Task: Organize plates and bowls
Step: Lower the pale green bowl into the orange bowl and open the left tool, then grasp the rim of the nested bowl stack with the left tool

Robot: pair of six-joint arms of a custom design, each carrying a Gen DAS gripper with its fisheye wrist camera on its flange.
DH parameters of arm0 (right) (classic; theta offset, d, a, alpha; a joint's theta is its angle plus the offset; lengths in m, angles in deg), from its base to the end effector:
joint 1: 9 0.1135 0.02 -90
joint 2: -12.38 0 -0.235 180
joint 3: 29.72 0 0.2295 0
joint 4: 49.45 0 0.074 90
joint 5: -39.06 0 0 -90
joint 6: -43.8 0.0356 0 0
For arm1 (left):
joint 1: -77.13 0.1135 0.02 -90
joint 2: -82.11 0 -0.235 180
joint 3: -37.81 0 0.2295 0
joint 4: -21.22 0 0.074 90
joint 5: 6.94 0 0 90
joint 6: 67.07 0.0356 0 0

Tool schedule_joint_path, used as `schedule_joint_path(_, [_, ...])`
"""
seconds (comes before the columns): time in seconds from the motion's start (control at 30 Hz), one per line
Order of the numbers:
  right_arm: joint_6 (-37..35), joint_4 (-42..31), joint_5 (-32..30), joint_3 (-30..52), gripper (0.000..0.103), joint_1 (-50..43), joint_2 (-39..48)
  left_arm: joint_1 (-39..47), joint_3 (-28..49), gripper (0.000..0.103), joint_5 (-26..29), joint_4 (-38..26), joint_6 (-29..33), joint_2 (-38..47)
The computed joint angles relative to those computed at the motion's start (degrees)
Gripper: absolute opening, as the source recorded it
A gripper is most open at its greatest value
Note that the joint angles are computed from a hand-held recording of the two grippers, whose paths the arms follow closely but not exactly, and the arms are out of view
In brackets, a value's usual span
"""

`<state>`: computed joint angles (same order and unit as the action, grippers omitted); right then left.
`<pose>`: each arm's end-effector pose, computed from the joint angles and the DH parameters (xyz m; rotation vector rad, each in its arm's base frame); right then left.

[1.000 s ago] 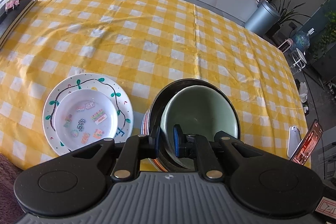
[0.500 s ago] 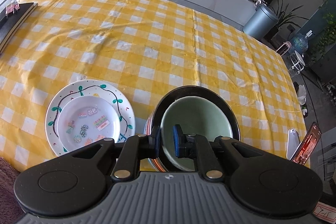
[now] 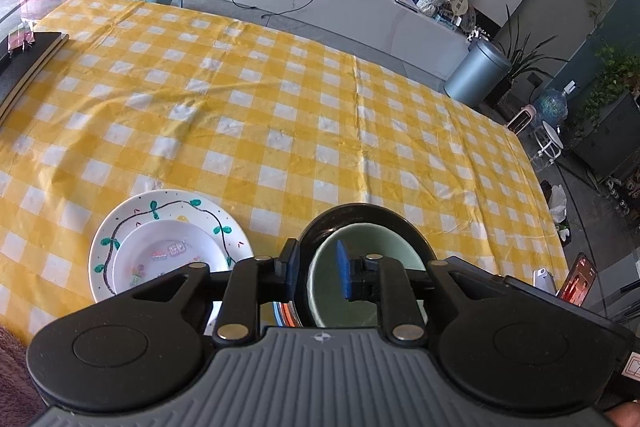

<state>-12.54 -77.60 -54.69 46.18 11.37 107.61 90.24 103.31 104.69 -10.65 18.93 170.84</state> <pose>0.3104 0.1177 0.1908 0.2537 2.4485 0.5068 0.2825 0.0523 0.1701 -0.2214 2.4722 -0.4100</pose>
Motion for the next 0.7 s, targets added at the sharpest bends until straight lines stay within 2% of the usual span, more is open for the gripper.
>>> schedule_joint_path(0.03, [0.35,0.90,0.07,-0.69,0.031,-0.42,-0.49,0.50,-0.47,0.032,0.27,0.95,-0.18,-0.13])
schedule_joint_path(0.1, [1.71,2.77,-0.82,-1.91,0.038,-1.41,-1.08,1.40,-1.05,0.045,0.96,2.46,-0.74,0.27])
schedule_joint_path(0.17, [2.77,4.00,-1.97,-2.49,0.042,-2.03,-0.73,2.16,-1.63,0.054,1.66,3.82,-1.60,1.07])
schedule_joint_path(0.27, [4.09,4.76,-3.07,-2.37,0.054,-2.28,1.36,3.00,-1.96,0.061,2.51,4.60,-2.57,2.95])
schedule_joint_path(0.33, [4.68,3.90,-2.78,-1.39,0.059,-1.86,3.34,3.24,-2.27,0.062,2.65,5.02,-3.40,4.20])
schedule_joint_path(0.7, [4.49,1.70,-4.75,1.14,0.060,-0.81,8.10,2.91,-3.46,0.062,3.78,5.95,-4.61,6.90])
